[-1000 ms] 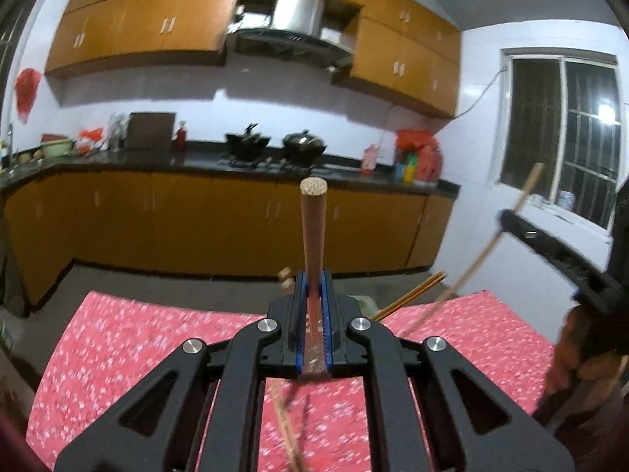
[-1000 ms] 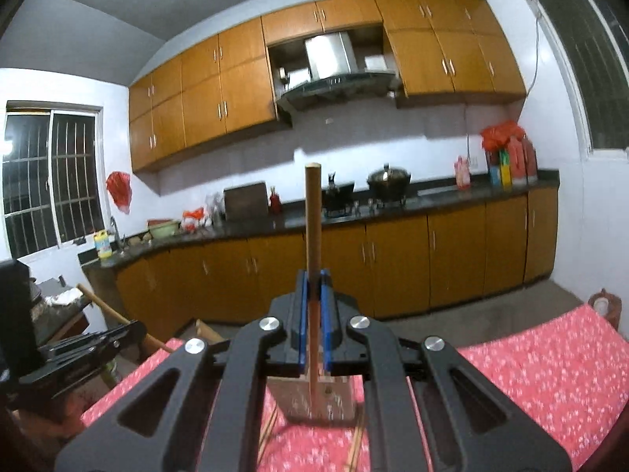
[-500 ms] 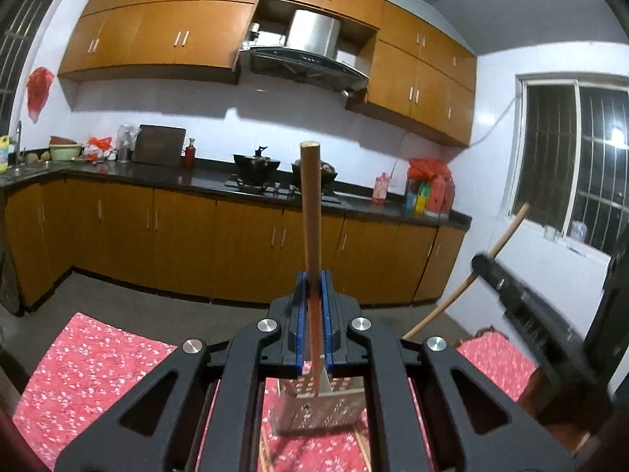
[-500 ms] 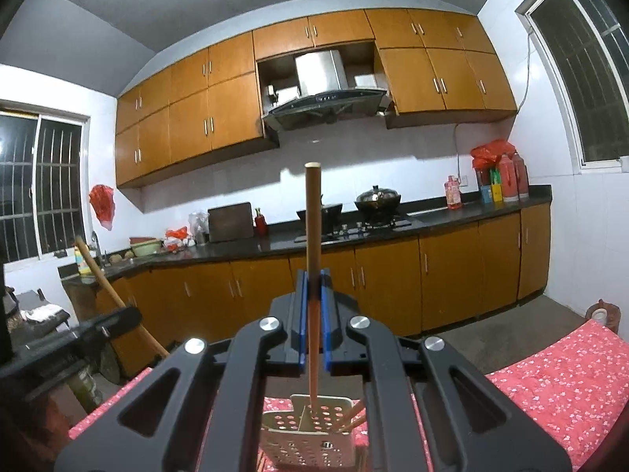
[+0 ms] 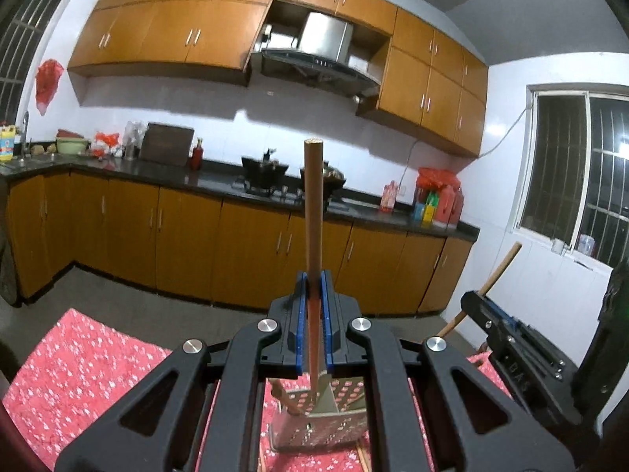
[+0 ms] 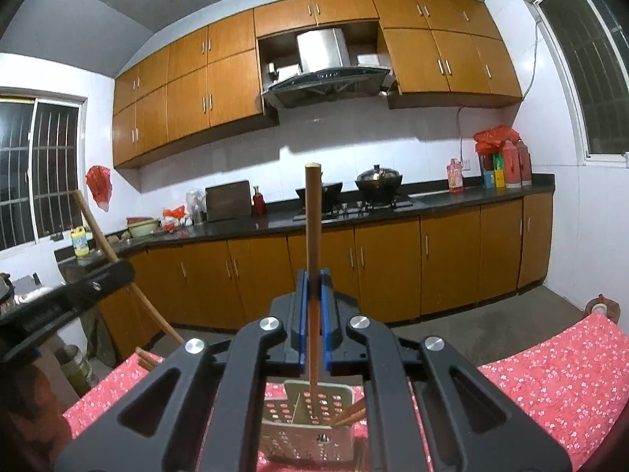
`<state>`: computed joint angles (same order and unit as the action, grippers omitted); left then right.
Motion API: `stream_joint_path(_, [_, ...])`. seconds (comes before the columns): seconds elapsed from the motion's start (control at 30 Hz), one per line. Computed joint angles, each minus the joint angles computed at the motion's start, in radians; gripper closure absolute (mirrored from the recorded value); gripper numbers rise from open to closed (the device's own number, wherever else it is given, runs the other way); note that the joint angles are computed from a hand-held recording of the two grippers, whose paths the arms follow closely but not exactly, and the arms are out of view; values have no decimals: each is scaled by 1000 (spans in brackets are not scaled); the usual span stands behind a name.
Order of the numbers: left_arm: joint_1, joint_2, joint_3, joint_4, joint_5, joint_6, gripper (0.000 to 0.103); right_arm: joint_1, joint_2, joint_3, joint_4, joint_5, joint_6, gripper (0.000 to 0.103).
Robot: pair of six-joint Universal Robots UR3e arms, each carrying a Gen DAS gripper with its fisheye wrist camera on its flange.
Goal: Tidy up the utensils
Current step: 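Open the left tool to drop its chopstick into the holder while the right tool releases its own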
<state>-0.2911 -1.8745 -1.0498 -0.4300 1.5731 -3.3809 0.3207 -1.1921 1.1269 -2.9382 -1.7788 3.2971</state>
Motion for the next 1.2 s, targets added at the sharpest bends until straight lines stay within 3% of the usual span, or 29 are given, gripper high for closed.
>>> stream_joint_path(0.17, [5,-46,16,-61,-39,5,96,-9,0,15,38,29,20,94])
stream_joint_path(0.33, [21,-27,-22,-64,-64,-4,94,-12,-22,47,37,36,38,85])
stream_joint_path(0.43, [28,-3,-42,-58,-68,-11,84,-13,-47,80,26,36,48,85])
stream_joint_path(0.47, [29,9,-61,-46,-66,-12,76,-13,-58,92,21,34,48,85])
stream_joint_path(0.63, [31,69,-124,-7,-65,-13,74,0,-150,218,-42,25,45,85])
stream_joint_path(0.87, [68,292,-413,101,-102,-34,74,-4,-385,560,-126,34,43,85])
stream_joint_path(0.97, [75,396,-577,120,-92,-10,74,-11,-450,697,-96,21,52,85])
stream_joint_path(1.2, [64,442,-815,22,-36,56,74,-128,-443,911,112,210,148,85])
